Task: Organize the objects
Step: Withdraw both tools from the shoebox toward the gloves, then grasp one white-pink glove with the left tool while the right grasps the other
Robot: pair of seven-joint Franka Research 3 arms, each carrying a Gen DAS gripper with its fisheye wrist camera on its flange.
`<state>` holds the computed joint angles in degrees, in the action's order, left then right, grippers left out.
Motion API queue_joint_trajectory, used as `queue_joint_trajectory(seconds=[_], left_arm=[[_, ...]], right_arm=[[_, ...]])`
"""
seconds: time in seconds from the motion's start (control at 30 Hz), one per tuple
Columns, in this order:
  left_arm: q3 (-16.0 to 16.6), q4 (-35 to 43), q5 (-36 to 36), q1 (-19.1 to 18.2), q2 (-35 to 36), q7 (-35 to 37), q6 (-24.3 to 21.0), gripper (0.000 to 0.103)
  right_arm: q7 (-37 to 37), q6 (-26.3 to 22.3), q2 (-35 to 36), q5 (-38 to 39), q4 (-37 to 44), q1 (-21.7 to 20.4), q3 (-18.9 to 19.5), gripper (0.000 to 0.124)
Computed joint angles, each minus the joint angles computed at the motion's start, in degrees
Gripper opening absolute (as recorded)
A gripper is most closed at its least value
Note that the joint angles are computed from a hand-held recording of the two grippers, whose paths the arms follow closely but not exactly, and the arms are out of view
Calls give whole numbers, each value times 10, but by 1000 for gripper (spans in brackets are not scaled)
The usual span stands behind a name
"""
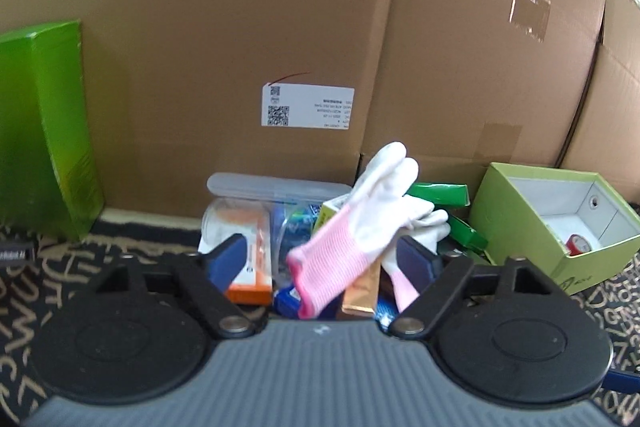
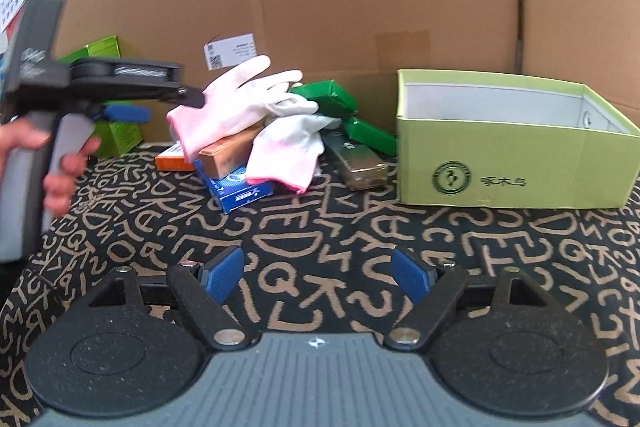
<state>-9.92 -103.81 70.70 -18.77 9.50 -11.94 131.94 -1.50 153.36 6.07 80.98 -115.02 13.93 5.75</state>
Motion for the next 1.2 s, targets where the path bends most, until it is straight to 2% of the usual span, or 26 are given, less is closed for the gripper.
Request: queue_joint_trajectory(seconds=[0.07,0.13,0.2,0.23,0.4,0.5,0.6,0.73,0.8,0.83,0.87,0.9,0.97,1.07,1.13,1.2], left_arm=[[2,15,-1,2,14,23,8,65],[5,31,-8,3,28,54,15,49],[7,40,-34,6,38,86,30,4],[9,34,-48,9,35,87,47,3],[5,-34,-26,2,-19,34,99,3],[-16,-84,-2,-5,-64,3,91,3],[-41,-136,-24,-8,-104,-16,75,3],[-58,-191,-66,1,-137,-49,101,3],[-66,-198,-77,3,-138,-48,102,3],[-68,-199,-78,4,-138,-47,103,3],[-69,-199,-76,6,-137,-47,105,4],[-69,-196,-74,7,-134,-44,107,5],[-71,-189,-73,8,-129,-41,102,6],[-72,-179,-71,5,-120,-31,91,8],[-72,-178,-71,2,-118,-27,92,16],[-74,-173,-70,-2,-113,-25,80,42]], right_arm=[[2,4,4,-5,4,3,3,84],[4,8,11,-10,12,7,6,84],[3,12,21,-9,23,10,11,82],[2,15,27,-9,30,12,14,79],[22,25,74,-24,83,19,29,72],[59,34,119,-41,136,20,42,71],[113,38,166,-69,192,20,56,71],[185,31,215,-116,247,15,75,69],[221,29,227,-143,259,13,80,55],[220,21,229,-134,260,1,92,40],[223,11,225,-130,255,-8,98,18],[224,2,219,-127,250,-15,101,14],[201,7,190,-119,218,-24,104,14],[106,1,124,-74,142,-41,100,14],[78,-31,71,-68,82,-49,81,14],[82,-60,30,-90,35,-48,56,14]])
